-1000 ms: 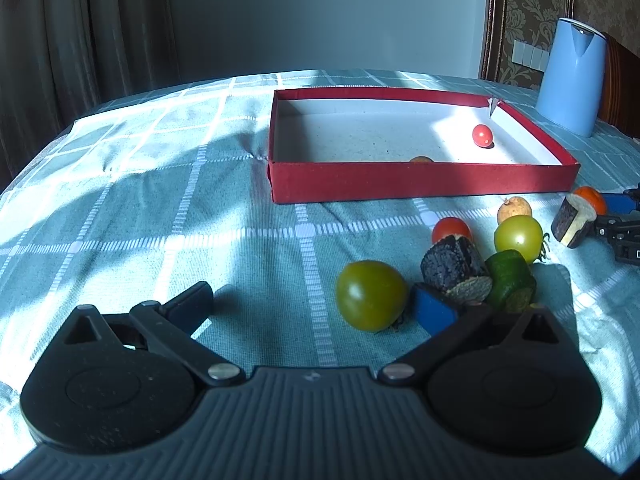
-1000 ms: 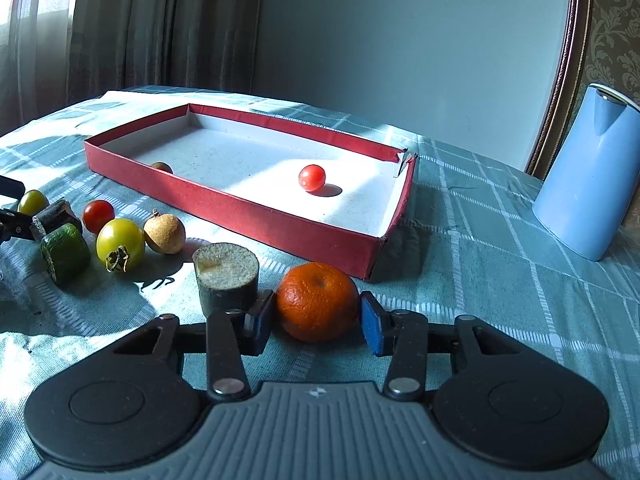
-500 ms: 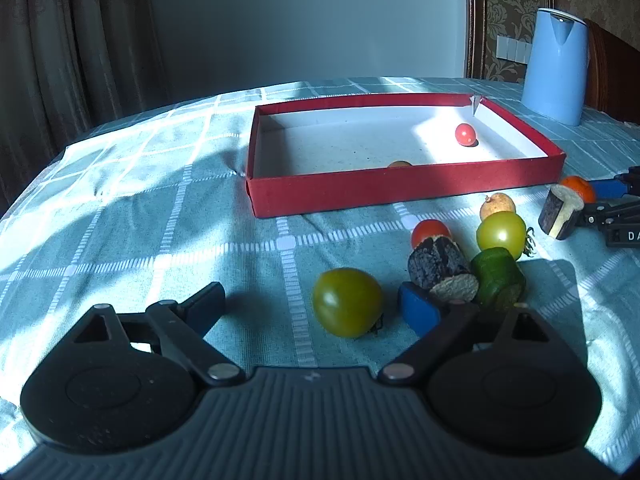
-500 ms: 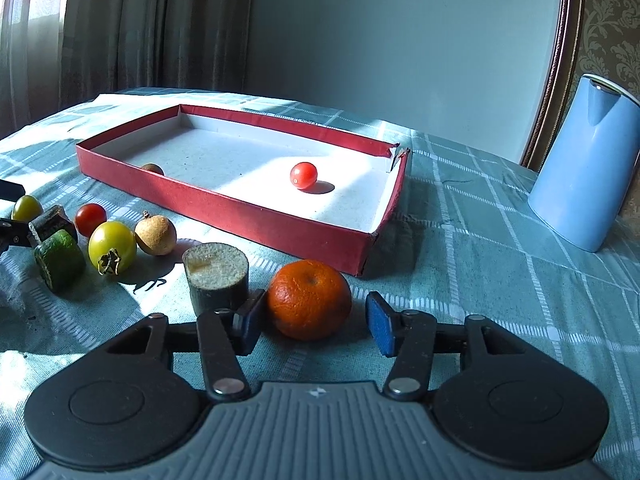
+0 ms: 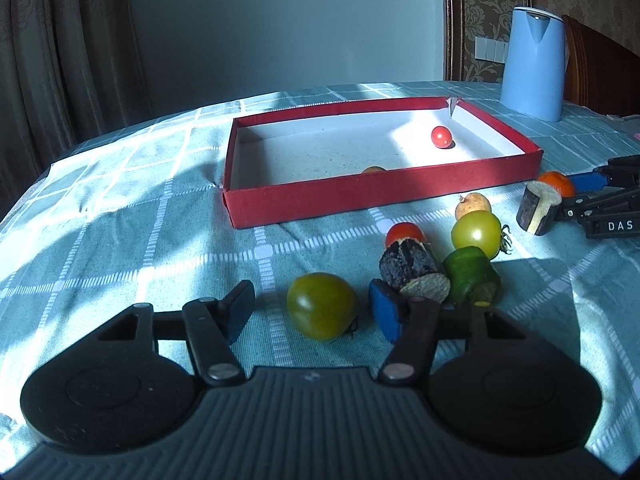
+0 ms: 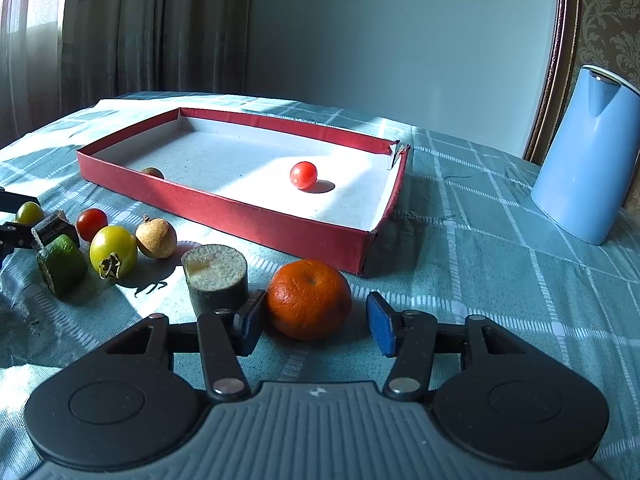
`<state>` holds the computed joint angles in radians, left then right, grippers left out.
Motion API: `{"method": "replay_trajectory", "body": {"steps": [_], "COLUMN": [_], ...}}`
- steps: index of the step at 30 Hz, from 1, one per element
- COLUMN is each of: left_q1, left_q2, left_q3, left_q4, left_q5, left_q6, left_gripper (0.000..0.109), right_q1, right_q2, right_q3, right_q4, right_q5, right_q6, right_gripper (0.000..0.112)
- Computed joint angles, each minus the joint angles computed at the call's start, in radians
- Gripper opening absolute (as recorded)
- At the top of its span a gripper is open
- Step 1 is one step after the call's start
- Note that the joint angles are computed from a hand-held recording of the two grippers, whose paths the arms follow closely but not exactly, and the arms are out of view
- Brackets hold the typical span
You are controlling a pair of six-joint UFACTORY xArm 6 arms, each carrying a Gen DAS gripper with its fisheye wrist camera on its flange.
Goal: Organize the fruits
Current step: 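Close the right gripper on the tangerine while the left grips the dark green tomato, then carry the tangerine and dark green tomato with both grippers into the tray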
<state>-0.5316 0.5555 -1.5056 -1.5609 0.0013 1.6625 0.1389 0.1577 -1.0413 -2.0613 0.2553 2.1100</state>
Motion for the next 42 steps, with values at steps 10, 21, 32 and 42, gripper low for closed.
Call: {"method": "replay_trajectory", "body": {"steps": [10,21,32,42], "left_q1": [0.022,0.027,0.029,-0.008], "left_q2": [-0.029,-0.031,-0.034,0.099], "left_q3": [0.033,0.031,-0.035,-0.2], "left_q4": [0.022,-0.005,-0.336,0.089], "left_q5": [0.09,0.081,0.078,-0.002], "left_q6": [-0.032,-0.04,0.212,-0.257], "left_gripper": [0.032,0.031,0.031,0.031], "right_q1": [0.004,0.007,0.034,0.01], "right_q2": [-0.003,-0.018,-0.066,0.01], "right_q3": [0.0,0.017,0.054,-0.072], "right_q4": [-0.036,-0.056,-0.158,-0.061], "right_q5": [-0.011,-0.002,0.117,0.107], "right_q6": [0.045,0.094,0.242,0.132], "right_gripper": [0.043,0.042,0.042,0.042]}}
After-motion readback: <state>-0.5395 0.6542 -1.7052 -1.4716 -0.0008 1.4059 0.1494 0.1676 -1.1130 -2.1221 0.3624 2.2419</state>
